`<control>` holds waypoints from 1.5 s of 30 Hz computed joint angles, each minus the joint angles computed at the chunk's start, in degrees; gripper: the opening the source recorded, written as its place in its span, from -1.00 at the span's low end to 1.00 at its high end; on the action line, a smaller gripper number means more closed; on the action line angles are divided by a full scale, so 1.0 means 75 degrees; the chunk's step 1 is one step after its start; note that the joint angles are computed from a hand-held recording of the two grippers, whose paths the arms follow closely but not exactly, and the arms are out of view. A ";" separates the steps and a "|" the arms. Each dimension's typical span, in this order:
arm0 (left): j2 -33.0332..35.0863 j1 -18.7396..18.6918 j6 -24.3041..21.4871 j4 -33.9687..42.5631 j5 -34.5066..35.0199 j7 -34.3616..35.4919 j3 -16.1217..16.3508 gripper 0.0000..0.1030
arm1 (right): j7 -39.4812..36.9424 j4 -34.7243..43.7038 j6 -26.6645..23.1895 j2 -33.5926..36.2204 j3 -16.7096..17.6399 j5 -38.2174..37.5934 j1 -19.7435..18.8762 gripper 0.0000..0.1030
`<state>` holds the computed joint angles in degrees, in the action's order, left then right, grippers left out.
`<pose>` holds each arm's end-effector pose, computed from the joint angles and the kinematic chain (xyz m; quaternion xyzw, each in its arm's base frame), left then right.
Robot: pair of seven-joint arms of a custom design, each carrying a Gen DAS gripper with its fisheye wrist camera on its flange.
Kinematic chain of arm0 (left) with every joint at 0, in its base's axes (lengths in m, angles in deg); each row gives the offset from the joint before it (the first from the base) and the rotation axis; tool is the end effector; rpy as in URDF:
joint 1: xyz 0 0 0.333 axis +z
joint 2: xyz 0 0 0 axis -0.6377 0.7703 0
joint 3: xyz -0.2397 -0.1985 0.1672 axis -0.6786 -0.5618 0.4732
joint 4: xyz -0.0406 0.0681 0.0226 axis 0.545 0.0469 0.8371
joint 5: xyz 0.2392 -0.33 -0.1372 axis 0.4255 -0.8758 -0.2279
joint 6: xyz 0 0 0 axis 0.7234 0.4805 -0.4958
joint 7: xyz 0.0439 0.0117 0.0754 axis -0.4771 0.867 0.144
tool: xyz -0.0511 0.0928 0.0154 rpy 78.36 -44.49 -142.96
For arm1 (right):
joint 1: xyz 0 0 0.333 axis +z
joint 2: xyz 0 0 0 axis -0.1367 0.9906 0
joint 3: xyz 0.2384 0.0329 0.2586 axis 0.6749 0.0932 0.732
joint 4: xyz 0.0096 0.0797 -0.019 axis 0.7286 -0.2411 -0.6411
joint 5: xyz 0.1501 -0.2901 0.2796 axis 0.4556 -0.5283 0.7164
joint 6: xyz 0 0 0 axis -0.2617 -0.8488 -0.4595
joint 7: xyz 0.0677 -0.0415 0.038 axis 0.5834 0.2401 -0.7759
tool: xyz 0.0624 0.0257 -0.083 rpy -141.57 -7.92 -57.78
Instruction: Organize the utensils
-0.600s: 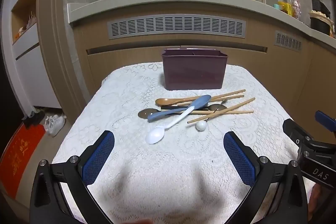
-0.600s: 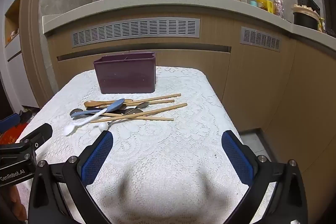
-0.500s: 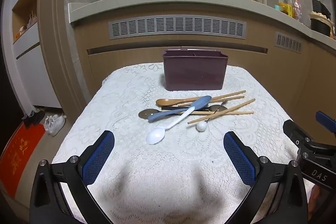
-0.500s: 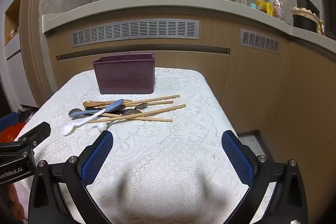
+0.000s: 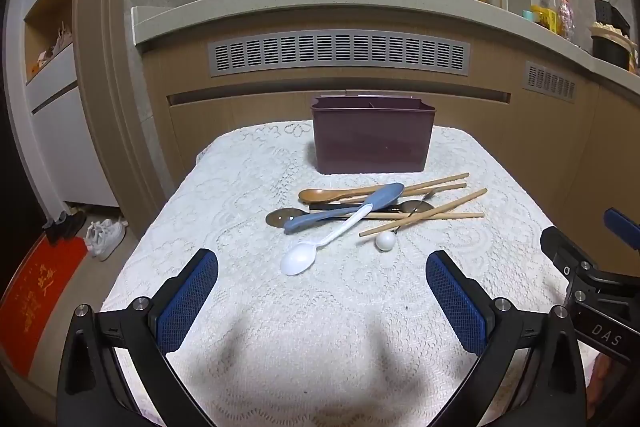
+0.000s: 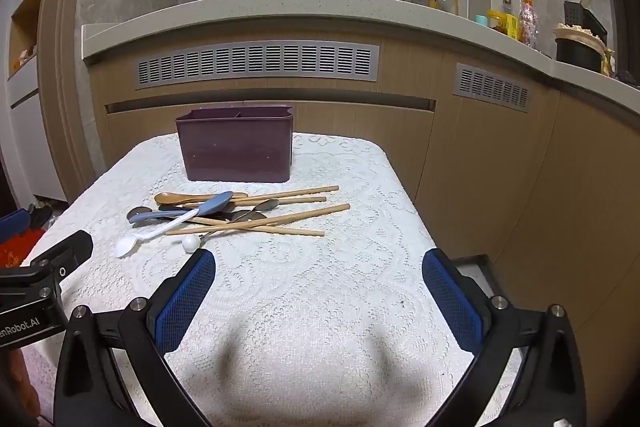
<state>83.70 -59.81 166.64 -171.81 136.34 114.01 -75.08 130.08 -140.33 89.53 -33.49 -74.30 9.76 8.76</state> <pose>0.6938 -0.3301 0.5585 -0.5683 0.6641 -0.3631 0.3228 0.6695 0.1833 0.5576 -0.5589 0.6646 -0.4001 0.2931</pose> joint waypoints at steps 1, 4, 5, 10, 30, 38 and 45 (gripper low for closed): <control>-0.0007 0.0021 -0.0013 -0.0006 -0.0042 0.0052 -0.0025 1.00 | -0.0003 0.0012 -0.0006 0.0009 0.0003 0.0010 0.0002 1.00; -0.0016 0.0015 -0.0039 -0.0019 -0.0052 0.0080 -0.0035 1.00 | 0.0005 0.0013 0.0018 0.0013 -0.0008 -0.0002 0.0002 1.00; 0.0015 0.0003 -0.0046 0.0003 -0.0040 0.0063 -0.0023 1.00 | 0.0017 0.0012 0.0014 0.0011 -0.0012 -0.0010 0.0004 1.00; 0.0018 0.0000 -0.0052 0.0001 -0.0059 0.0088 -0.0020 1.00 | 0.0035 0.0016 0.0013 0.0018 -0.0012 -0.0022 0.0005 1.00; 0.0017 0.0014 -0.0082 -0.0009 -0.0158 0.0215 -0.0055 1.00 | -0.0233 0.0030 0.0094 0.0049 -0.0046 0.0233 0.0006 1.00; 0.0032 -0.0015 -0.0113 0.0006 -0.0156 0.0229 -0.0040 1.00 | -0.0229 0.0019 0.0087 0.0037 -0.0057 0.0233 0.0016 1.00; 0.0023 -0.0005 -0.0122 0.0002 -0.0171 0.0242 -0.0053 1.00 | -0.0234 0.0025 0.0084 0.0041 -0.0051 0.0238 0.0011 1.00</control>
<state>83.87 -59.84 165.72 -171.79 135.05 115.82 -75.48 128.32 -140.15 90.16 -33.19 -74.68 11.54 8.84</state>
